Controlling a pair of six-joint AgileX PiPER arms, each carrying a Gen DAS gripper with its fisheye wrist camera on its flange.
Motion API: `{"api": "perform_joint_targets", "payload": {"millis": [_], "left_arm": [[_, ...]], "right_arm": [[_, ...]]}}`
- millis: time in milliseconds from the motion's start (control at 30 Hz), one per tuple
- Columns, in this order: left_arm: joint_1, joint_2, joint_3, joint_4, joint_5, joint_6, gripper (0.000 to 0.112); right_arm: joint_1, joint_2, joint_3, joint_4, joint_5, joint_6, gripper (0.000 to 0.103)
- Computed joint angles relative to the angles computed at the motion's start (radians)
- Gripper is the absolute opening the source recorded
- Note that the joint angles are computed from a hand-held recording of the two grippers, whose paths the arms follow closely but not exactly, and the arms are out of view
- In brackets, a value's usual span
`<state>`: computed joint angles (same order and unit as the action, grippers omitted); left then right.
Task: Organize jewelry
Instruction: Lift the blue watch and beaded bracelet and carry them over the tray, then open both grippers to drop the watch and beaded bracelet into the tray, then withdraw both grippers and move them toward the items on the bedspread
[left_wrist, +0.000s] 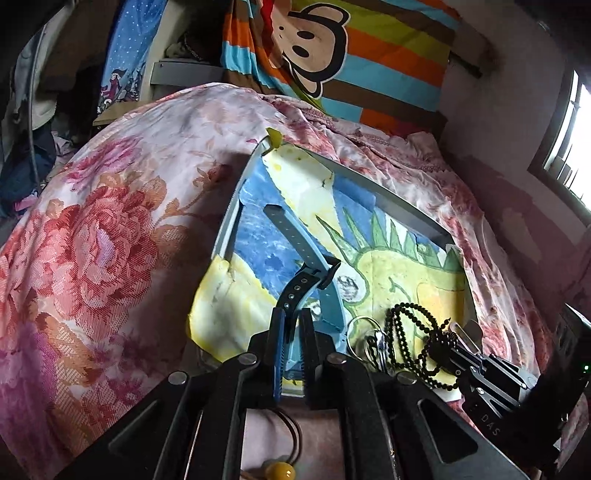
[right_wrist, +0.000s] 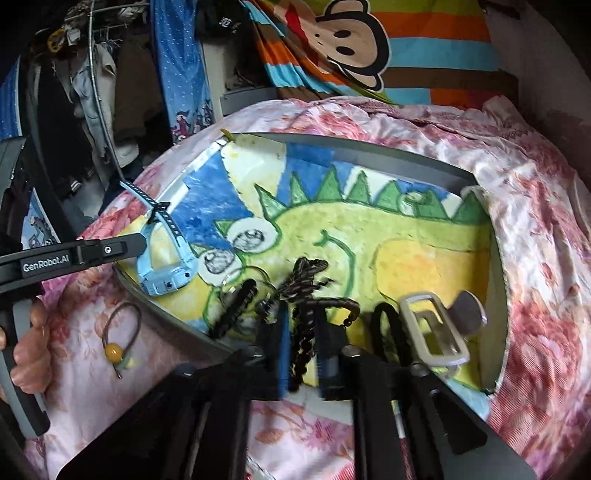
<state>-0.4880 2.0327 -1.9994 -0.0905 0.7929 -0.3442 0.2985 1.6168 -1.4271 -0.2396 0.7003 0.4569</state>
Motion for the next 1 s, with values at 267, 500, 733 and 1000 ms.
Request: {"api": "perform_joint_targets", "payload": {"millis": [267,500,733,1000], "left_arm": [[-0.035,-0.058,0.037,0.043,0.006,-0.019,0.040],[-0.073,-0.226,0.236,0.124,-0.112,-0.121,0.079],[-0.159,-0.417,0.455,0.367,-0.228,-0.318,0.101],[-0.309,-0.654,0.724,0.807,-0.226,-0.702,0.103]], "right_arm": [[0.017,-0.120,0.077,-0.068,0.015,0.070,0.047],[0.115,-0.304,0.189,-0.275,0.003,0.262,0.073],[0.359,-0.496,0.292,-0.616,0.116,0.589,0.095],[0.774,-0.578,0.329,-0.899,0.468,0.836,0.101]]}}
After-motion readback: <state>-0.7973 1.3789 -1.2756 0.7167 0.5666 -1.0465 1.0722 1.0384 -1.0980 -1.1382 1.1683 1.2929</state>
